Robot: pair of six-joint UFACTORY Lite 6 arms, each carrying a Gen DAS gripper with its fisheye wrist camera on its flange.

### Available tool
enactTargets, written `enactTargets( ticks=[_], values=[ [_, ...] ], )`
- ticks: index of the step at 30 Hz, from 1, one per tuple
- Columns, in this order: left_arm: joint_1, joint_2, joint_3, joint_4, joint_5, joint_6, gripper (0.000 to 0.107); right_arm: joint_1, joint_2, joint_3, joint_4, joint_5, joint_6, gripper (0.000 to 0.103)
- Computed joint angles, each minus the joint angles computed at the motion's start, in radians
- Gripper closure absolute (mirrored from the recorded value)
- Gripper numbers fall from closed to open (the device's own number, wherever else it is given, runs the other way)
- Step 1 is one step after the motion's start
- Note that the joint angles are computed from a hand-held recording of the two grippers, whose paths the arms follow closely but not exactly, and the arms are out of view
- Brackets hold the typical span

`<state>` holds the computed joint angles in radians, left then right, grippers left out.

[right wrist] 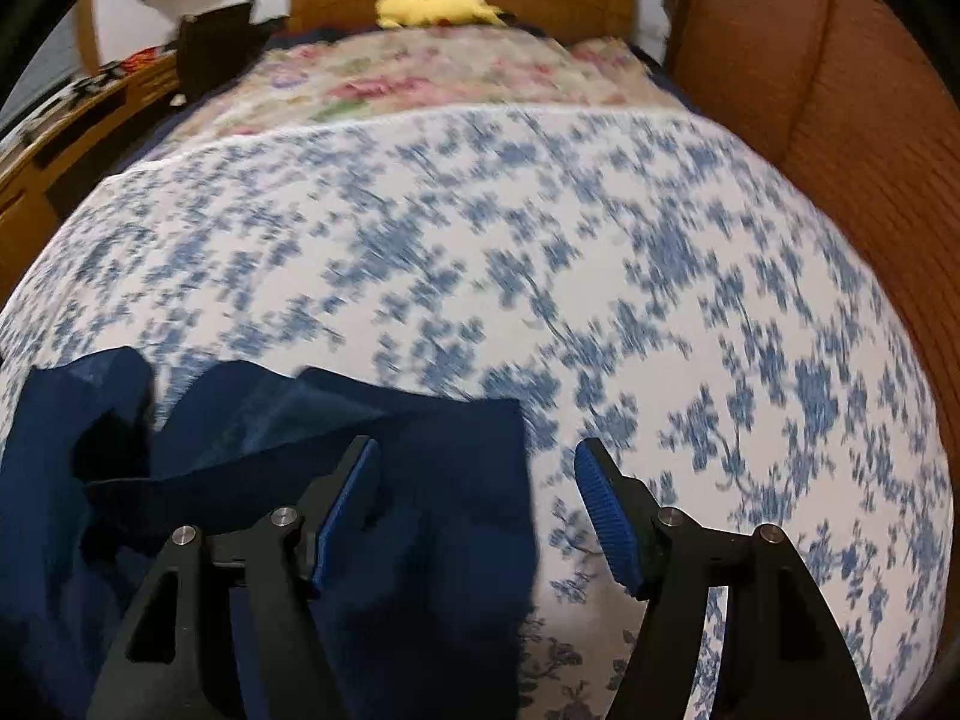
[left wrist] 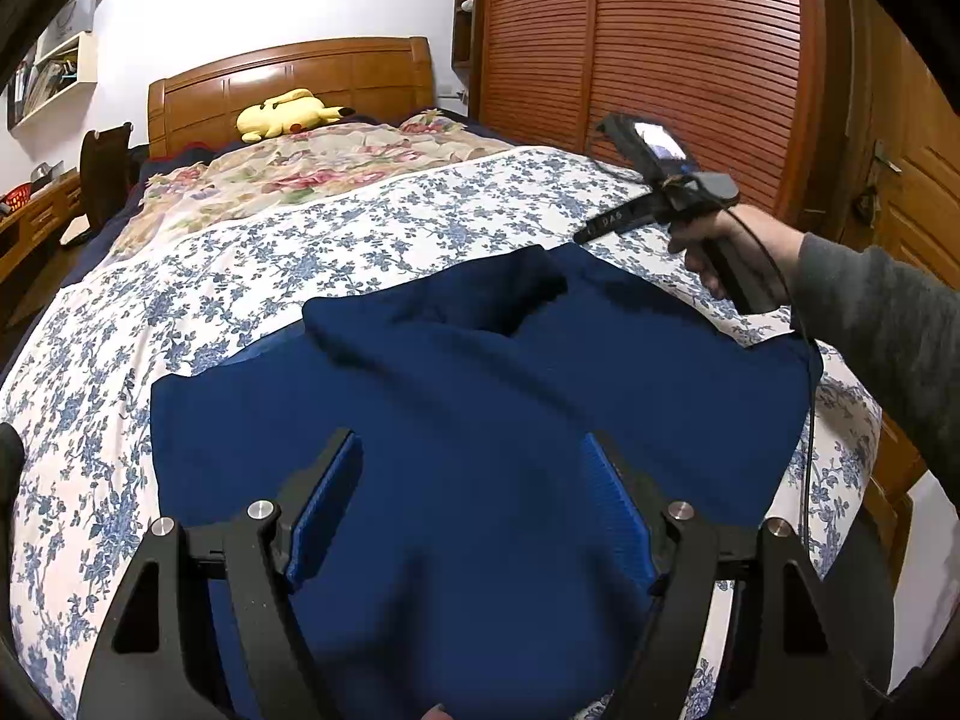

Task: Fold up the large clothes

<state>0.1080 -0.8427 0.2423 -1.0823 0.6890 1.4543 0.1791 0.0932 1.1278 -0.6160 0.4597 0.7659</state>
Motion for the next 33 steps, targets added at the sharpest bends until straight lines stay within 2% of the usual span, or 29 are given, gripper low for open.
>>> enactTargets(
  ticks=[2,5,6,7,8,9,11,14,18,21,25,27,33],
  values=[
    [0.009,0.008,0.001,-0.003,0.001,0.009,0.031,-0.022,0.054,0.020,0.021,0.003,-0.010,0.034],
    [0.010,0.010,0.001,0.000,-0.001,0.007,0.031,-0.043,0.165,0.063,0.061,-0.012,-0.051,0.050],
    [0.006,0.010,0.002,0.001,-0.005,0.004,0.031,-0.049,0.196,0.072,0.088,-0.015,-0.086,0.063],
    [0.005,0.008,0.001,0.001,-0.004,0.004,0.031,-0.052,0.215,0.084,0.130,-0.027,-0.130,0.087],
    [0.005,0.010,0.000,-0.001,-0.005,0.007,0.031,-0.056,0.208,0.070,0.163,-0.065,-0.169,0.100],
    [0.003,0.011,0.000,0.000,-0.007,0.007,0.031,-0.056,0.193,0.059,0.155,-0.091,-0.169,0.101],
    [-0.004,0.017,-0.002,-0.005,-0.016,0.013,0.031,-0.055,0.137,0.021,0.038,-0.147,-0.043,0.101],
    [-0.022,0.017,-0.003,-0.004,-0.030,0.004,0.031,-0.058,0.148,0.058,-0.167,-0.041,0.212,0.101],
    [-0.023,0.016,-0.006,-0.001,-0.033,0.002,0.030,-0.059,0.237,0.123,-0.159,0.021,0.203,0.101],
    [-0.015,0.003,-0.008,0.007,-0.023,-0.003,0.030,-0.046,0.186,0.098,-0.170,0.042,0.207,0.088],
    [0.015,-0.022,-0.009,0.008,0.017,0.002,0.030,-0.001,-0.018,-0.034,-0.188,0.061,0.190,0.052],
    [0.021,-0.033,-0.009,0.011,0.028,-0.002,0.030,0.051,-0.136,-0.116,-0.201,0.080,0.203,0.045],
    [0.050,-0.071,-0.013,0.025,0.073,-0.015,0.030,0.291,-0.505,-0.387,-0.202,0.187,0.270,0.044]
  ],
)
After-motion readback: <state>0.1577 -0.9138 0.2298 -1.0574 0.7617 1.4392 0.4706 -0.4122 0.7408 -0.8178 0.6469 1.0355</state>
